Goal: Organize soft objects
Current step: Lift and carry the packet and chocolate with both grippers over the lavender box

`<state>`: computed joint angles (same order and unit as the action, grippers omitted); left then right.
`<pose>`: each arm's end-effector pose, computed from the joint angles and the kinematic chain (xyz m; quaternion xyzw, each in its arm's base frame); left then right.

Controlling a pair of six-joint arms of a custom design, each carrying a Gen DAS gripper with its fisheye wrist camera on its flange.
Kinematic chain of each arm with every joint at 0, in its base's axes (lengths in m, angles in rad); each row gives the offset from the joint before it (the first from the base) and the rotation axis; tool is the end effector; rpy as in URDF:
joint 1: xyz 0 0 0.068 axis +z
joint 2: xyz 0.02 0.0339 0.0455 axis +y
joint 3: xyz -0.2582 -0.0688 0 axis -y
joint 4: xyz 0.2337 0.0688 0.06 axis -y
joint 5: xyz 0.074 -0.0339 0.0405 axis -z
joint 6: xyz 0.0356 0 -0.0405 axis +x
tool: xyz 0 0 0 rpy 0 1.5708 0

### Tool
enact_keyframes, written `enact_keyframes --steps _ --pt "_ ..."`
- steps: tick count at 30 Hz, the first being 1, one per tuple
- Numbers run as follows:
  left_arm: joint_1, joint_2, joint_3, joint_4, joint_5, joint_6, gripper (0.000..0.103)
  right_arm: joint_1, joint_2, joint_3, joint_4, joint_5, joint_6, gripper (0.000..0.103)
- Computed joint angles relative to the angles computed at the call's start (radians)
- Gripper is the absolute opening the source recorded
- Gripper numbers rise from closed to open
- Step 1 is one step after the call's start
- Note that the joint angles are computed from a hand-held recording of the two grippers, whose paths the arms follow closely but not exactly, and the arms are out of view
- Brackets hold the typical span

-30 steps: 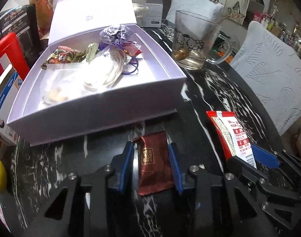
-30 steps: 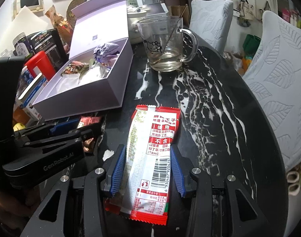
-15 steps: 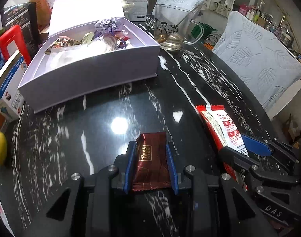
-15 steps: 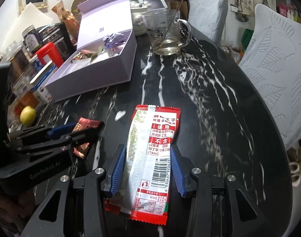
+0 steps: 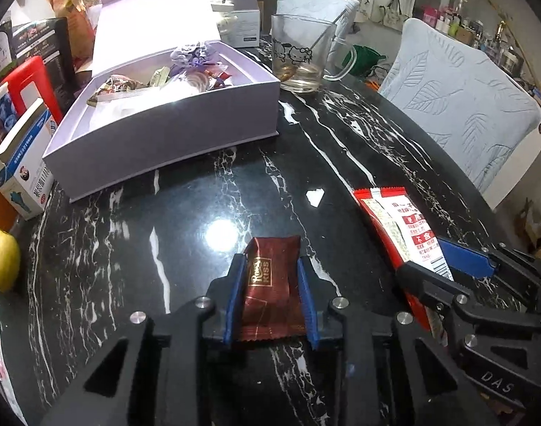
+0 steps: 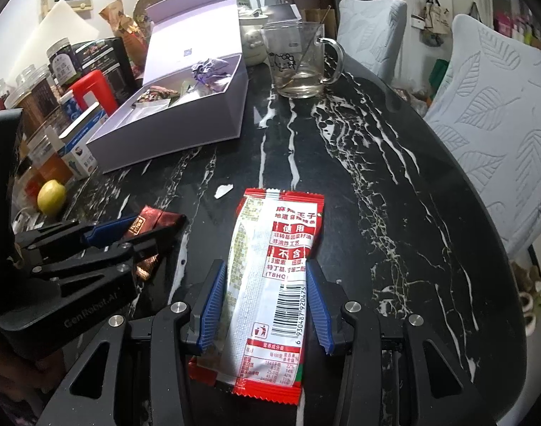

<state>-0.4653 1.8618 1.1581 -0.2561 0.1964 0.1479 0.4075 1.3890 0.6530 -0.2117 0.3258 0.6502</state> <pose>0.3307 -0.1738 0.1662 0.3146 0.8959 -0.1396 0.2808 0.2337 0.0885 0.1675 0.1630 0.9263 0.0193 0.3390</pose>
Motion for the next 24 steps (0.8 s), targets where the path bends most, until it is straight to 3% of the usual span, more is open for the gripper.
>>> enact_keyframes --steps 24 --pt "0.097 -0.239 -0.115 0.007 0.131 0.013 0.028 0.175 -0.159 0.017 -0.060 0.094 0.064 0.044"
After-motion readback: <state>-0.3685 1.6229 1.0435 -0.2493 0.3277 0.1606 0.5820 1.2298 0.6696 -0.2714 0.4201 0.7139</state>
